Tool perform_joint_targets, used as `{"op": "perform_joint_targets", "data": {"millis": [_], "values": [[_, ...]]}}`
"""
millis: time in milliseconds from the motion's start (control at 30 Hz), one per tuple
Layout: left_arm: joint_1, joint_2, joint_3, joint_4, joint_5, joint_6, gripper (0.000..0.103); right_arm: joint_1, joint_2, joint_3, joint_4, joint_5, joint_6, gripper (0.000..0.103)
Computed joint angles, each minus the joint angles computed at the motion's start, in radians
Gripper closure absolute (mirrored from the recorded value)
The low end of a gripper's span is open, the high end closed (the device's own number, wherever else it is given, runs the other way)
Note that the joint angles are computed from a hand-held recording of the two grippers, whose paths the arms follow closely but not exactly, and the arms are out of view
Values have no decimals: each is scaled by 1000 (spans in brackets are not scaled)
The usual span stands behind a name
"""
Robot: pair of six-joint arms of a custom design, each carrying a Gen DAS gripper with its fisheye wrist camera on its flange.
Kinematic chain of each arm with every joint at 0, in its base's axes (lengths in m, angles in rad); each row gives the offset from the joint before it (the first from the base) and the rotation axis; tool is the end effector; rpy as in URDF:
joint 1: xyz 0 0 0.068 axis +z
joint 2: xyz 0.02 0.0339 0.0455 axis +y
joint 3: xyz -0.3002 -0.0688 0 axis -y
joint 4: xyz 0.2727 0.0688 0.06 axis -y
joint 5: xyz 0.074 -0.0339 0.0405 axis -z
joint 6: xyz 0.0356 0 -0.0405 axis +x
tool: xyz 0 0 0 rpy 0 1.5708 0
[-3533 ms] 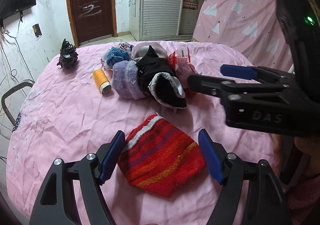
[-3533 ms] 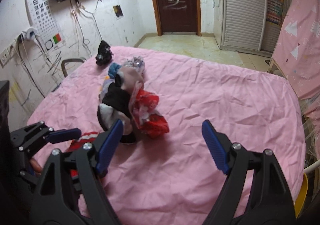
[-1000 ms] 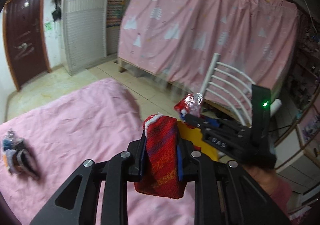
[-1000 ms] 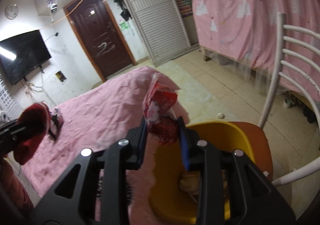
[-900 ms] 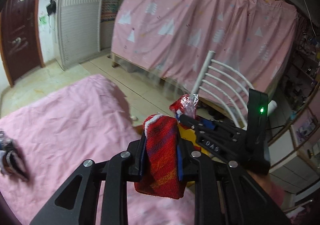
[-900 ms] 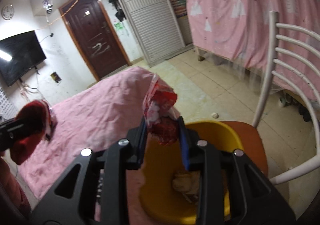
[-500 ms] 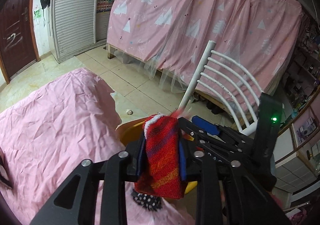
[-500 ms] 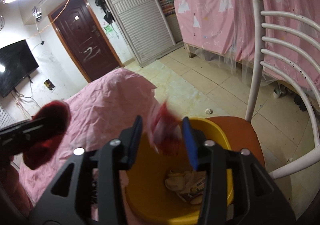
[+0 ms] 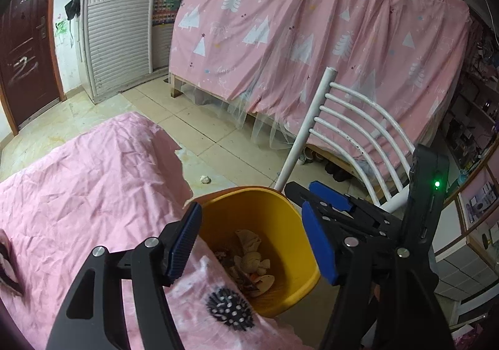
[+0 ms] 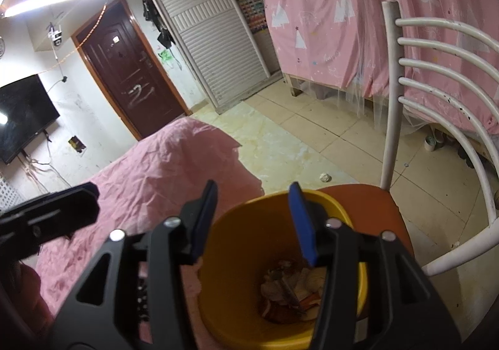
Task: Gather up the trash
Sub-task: 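Move both tools back over the bed toward the socks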
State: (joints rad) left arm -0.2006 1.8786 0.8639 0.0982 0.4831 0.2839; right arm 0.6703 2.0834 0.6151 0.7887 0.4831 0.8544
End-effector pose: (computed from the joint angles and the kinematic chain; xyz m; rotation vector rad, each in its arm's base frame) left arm 0.3594 -0.0899 0.1159 0.7754 2.2963 -0.5604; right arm 0.2743 0.1963 0.0437 0.4526 2.1321 0.3284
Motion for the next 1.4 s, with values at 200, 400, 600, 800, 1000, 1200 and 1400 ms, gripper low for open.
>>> {"op": "perform_joint_targets", "data": {"millis": [200,400,600,800,1000,1200,1400], "values": [[101,-44,-12,-10,44,31,43,59,-20,72,-78,24,-41,45],[224,-74,0,-12,83,44,41,100,4,217,-205,4,-98,43],[347,-92,5,13,94,57,38,140,56,394,-331,-28,-160,41],[459,-66,67,-11,106,66,37,186,130,592,-462,-50,-227,33],[551,-10,147,-44,141,69,37,221,204,768,-577,-64,-272,31],[629,69,245,-68,155,53,37,242,275,919,-674,-84,-307,27],[693,172,360,-111,146,36,37,255,353,1074,-755,-111,-342,23]]}}
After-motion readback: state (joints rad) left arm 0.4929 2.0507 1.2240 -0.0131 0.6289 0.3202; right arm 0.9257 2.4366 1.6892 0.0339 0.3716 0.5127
